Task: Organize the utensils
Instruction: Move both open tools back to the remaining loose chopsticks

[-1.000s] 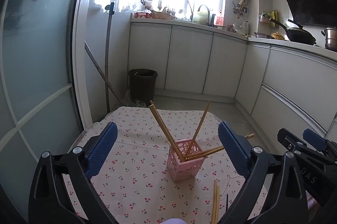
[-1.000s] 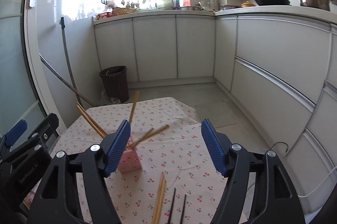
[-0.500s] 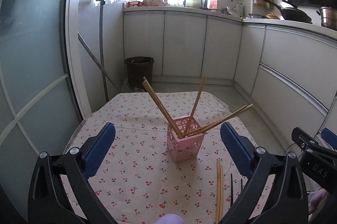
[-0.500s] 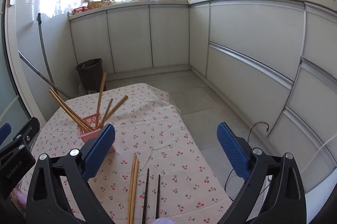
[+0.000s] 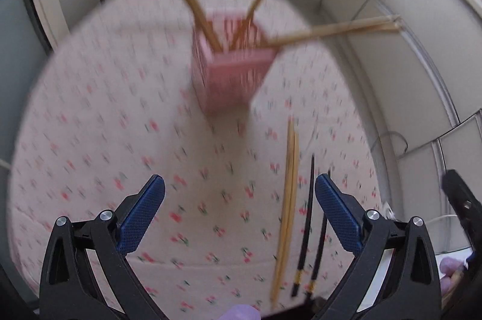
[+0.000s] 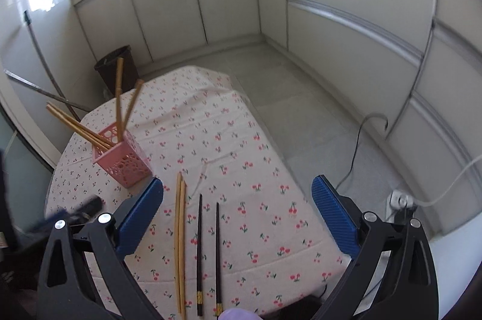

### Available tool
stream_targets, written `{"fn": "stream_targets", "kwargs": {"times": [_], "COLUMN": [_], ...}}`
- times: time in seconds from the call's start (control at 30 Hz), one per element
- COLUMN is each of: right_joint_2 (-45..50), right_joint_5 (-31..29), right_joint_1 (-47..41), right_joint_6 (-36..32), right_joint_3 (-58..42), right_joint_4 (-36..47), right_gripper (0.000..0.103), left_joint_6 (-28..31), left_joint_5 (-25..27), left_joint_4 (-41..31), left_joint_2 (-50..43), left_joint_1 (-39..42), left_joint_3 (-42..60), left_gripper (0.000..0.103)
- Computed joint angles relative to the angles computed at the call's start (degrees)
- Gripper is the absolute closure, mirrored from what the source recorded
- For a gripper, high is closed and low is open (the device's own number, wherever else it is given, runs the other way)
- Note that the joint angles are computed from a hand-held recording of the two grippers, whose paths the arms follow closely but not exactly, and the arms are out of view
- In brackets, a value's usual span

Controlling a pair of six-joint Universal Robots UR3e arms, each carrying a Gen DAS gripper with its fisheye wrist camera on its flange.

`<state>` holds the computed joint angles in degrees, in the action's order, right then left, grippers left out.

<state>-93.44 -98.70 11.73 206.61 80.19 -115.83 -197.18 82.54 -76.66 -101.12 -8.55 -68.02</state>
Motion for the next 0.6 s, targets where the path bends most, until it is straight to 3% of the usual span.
{"fn": "stream_targets", "kwargs": {"times": [0.2,0.43,0.6], "right_joint_2": [-3.1,-5.7,-6.3], "right_joint_5": [11.1,20.4,25.8], "right_joint_1": [-9.2,-15.7,-18.5], "right_joint_6": [1.9,2.2,1.7], "right_joint_3": [2.3,4.8,5.5], "right_joint_4": [5.8,9.0,10.8], "right_gripper": [0.007,0.007,0.007], "left_joint_6": [-3.1,-9.0,-11.5], "left_joint_5": [-1.3,8.3,11.0], "left_joint_4": [-5.0,-2.2,-2.6], "left_joint_2": [-11.5,-19.6,-23.6], "left_joint_1": [-2.3,-7.3,-8.9], "left_joint_3": [9.4,15.7,19.5], "left_gripper": [0.007,0.008,0.011]}}
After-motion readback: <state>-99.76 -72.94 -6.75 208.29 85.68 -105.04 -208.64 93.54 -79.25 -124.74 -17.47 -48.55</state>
